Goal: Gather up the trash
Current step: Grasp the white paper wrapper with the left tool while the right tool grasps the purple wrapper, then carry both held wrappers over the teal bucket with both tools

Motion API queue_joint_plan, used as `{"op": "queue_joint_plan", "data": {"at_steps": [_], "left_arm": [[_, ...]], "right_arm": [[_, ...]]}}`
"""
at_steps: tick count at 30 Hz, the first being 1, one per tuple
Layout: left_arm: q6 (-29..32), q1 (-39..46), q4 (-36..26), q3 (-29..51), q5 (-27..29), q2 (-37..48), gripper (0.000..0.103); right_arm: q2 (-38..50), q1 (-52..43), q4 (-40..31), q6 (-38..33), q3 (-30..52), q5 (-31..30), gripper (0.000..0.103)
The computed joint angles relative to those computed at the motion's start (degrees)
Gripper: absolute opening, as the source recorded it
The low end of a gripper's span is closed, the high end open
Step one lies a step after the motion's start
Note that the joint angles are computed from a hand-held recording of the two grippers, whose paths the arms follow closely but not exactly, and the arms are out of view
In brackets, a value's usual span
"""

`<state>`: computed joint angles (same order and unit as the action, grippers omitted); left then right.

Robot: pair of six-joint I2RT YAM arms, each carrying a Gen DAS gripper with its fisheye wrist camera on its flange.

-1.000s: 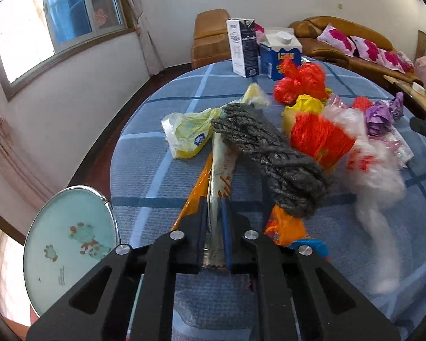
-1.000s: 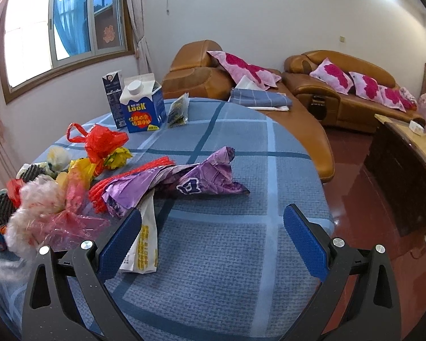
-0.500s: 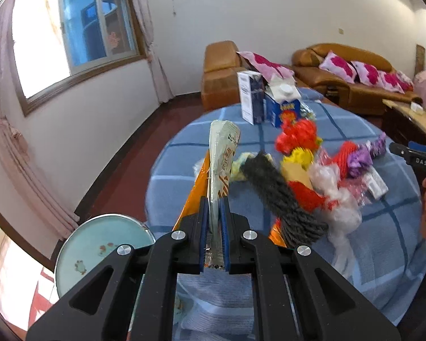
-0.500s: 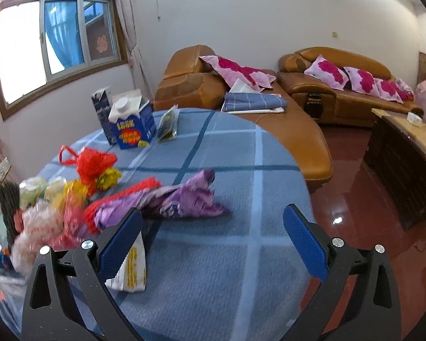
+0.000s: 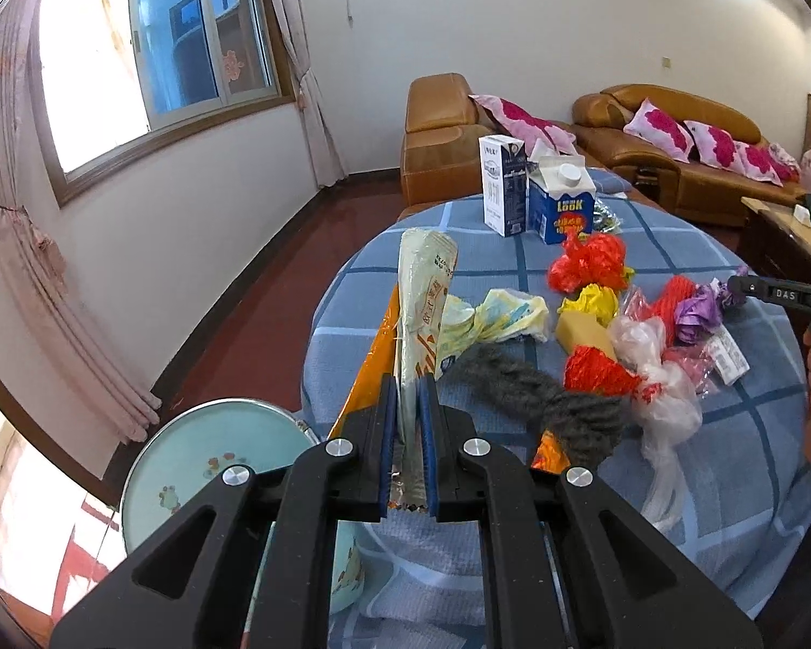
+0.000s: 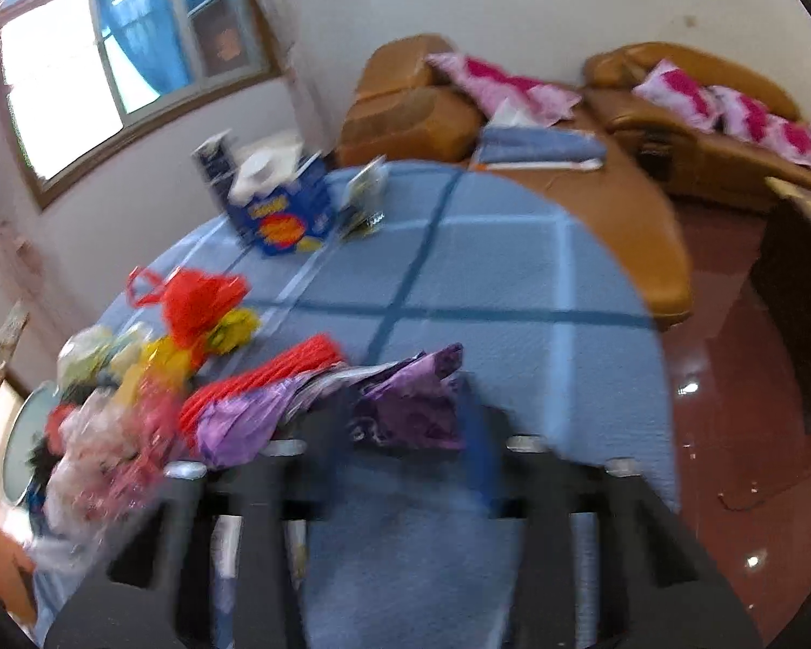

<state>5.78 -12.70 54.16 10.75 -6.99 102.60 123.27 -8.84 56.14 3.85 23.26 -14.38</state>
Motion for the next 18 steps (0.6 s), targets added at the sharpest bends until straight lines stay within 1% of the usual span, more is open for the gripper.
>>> {"op": "queue_joint_plan", "data": {"at_steps": [1,2,6,7,8,11,15,18], "left_arm": [[0.1,0.2,0.1,-0.2,0.0,-0.1,0.009],[0.3,0.5,0.0,-0.5,0.1,-0.4,0.009],[0.9,2.1,-0.5,-1.7,0.7,-2.2,0.009],[1.1,2.6,-0.5,-2.1,1.0,-2.6,0.009],[1.2,3.2,-0.6,-2.4,1.3,-3.2,0.009],[2.0,5.3,-0.9,-3.4,2.1,-4.8,0.009],[3.1,8.7,-1.4,-3.9,3.8,-5.9,0.009],[3.9,10.5,-0.7,-4.2,4.4,-5.5,0.009]], "right_arm": [[0.3,0.0,0.7,-0.3,-0.5,-1.0,0.026],[0.5,0.4,1.1,-0.3,-0.7,-1.3,0.022],[-0.1,1.0,4.2,0.8,-3.0,-1.7,0.018],[-0.8,1.1,4.7,1.2,-3.6,-1.7,0.015],[-1.9,1.1,5.7,1.7,-4.6,-1.8,0.006],[-5.3,1.0,7.3,2.6,-6.7,-1.7,0.006],[-11.4,1.8,6.0,2.1,-8.8,-1.9,0.006],[-13.9,2.6,5.9,2.1,-9.4,-2.4,0.006]]}}
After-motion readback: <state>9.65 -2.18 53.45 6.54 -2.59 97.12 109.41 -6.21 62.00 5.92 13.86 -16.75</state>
